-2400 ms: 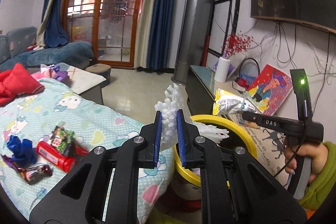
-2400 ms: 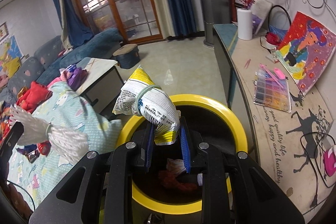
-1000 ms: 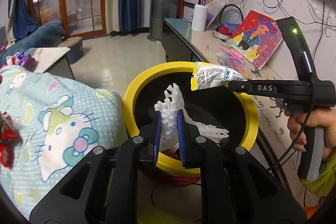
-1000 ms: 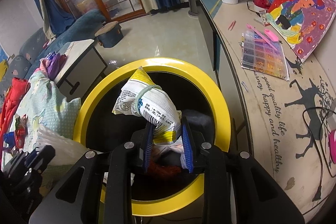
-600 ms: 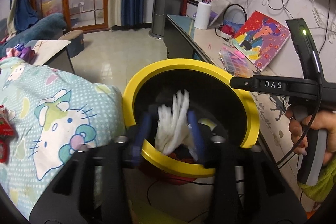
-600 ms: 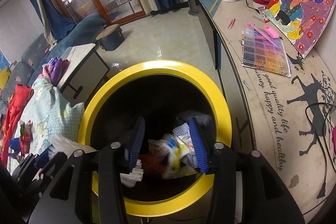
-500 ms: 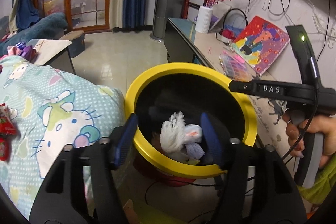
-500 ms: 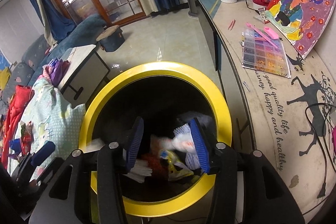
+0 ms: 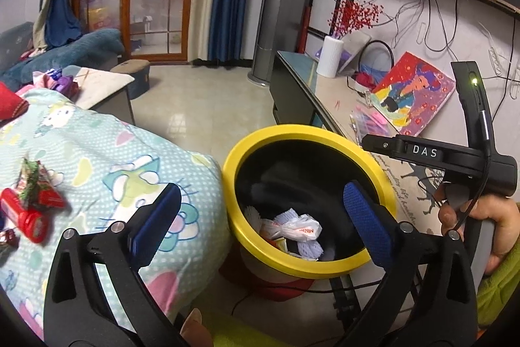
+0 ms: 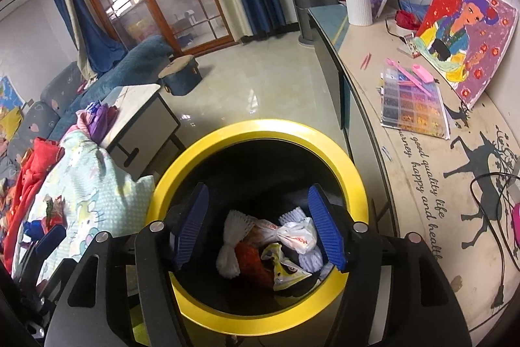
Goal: Collect trash
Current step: 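Move both open tools back over the remaining trash on the bed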
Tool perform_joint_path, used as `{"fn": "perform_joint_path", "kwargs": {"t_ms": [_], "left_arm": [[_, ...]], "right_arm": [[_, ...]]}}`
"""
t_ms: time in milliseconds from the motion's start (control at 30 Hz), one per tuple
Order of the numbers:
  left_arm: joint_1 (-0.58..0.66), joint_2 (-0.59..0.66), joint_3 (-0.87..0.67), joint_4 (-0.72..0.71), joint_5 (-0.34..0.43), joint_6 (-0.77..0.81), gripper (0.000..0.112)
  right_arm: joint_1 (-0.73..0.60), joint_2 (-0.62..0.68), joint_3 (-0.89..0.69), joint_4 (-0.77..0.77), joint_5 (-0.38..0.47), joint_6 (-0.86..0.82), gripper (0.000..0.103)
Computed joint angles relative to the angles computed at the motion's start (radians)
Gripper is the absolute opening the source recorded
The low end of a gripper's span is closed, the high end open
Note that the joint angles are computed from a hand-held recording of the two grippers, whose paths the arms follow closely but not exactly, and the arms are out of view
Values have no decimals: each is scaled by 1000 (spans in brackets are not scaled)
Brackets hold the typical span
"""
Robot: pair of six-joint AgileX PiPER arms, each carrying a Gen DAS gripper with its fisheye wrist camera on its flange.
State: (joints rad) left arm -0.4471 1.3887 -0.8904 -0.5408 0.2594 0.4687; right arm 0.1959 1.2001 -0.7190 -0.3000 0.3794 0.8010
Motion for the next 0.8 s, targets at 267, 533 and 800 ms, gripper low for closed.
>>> {"fn": "perform_joint_path", "kwargs": {"t_ms": [267,533,800], "left_arm": [[33,-72,19,86,-20,-102,92],[79,-142,49,86,-38,-111,92],[154,-187,65,2,-38,-44,92]], "right_arm": [[145,-51,-21,-261,31,276,67],[348,-62,-56,-577,161,595,71],[478,-26,-93,-673,243,666,71]]}}
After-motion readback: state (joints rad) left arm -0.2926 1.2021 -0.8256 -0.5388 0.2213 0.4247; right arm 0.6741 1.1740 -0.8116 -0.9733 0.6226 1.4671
